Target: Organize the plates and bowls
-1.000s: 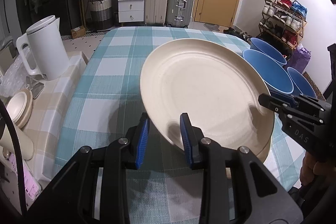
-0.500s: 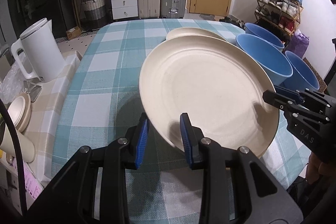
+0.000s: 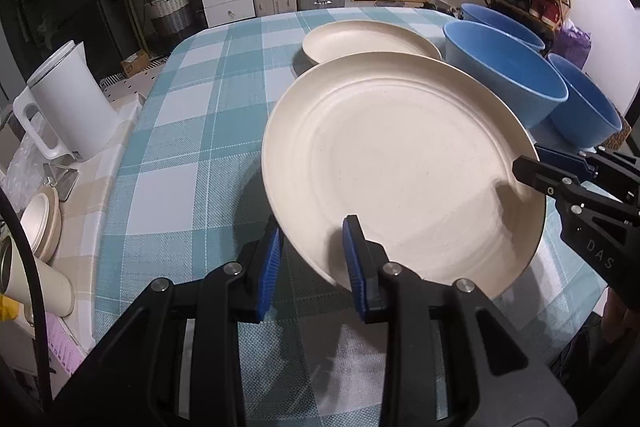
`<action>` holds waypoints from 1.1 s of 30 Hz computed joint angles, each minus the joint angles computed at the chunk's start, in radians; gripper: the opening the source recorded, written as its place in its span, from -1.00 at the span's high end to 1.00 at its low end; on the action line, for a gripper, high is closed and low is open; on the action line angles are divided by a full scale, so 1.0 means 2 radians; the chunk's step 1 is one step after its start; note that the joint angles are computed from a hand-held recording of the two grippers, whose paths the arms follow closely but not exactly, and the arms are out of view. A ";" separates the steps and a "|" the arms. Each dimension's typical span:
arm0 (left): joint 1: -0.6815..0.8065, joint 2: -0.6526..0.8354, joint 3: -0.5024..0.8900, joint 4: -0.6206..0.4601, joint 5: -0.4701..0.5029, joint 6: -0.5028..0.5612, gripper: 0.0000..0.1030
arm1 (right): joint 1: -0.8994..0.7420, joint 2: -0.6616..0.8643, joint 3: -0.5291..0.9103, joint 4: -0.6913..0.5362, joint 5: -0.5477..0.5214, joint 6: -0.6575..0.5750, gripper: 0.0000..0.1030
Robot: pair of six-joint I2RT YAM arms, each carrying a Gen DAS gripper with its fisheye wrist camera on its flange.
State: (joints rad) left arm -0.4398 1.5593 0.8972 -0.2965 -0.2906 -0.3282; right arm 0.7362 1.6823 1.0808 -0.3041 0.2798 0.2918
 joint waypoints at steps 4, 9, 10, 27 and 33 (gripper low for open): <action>-0.001 0.009 0.002 0.004 0.001 0.004 0.48 | 0.000 -0.002 -0.010 0.005 0.002 0.002 0.59; -0.002 0.021 0.005 0.008 0.001 0.008 0.48 | -0.002 -0.002 -0.018 0.007 0.003 0.003 0.59; -0.002 0.023 0.006 0.009 0.000 0.009 0.48 | -0.001 -0.002 -0.020 0.008 0.006 0.003 0.59; -0.015 0.054 0.016 0.017 -0.015 0.012 0.47 | 0.003 0.001 -0.033 0.012 0.027 0.008 0.59; -0.022 0.063 0.019 0.017 -0.025 0.010 0.46 | 0.005 0.004 -0.031 0.007 0.037 0.005 0.59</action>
State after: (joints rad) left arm -0.4838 1.6850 0.9349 -0.2616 -0.3401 -0.3073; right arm 0.7470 1.6902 1.0196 -0.2904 0.3534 0.3021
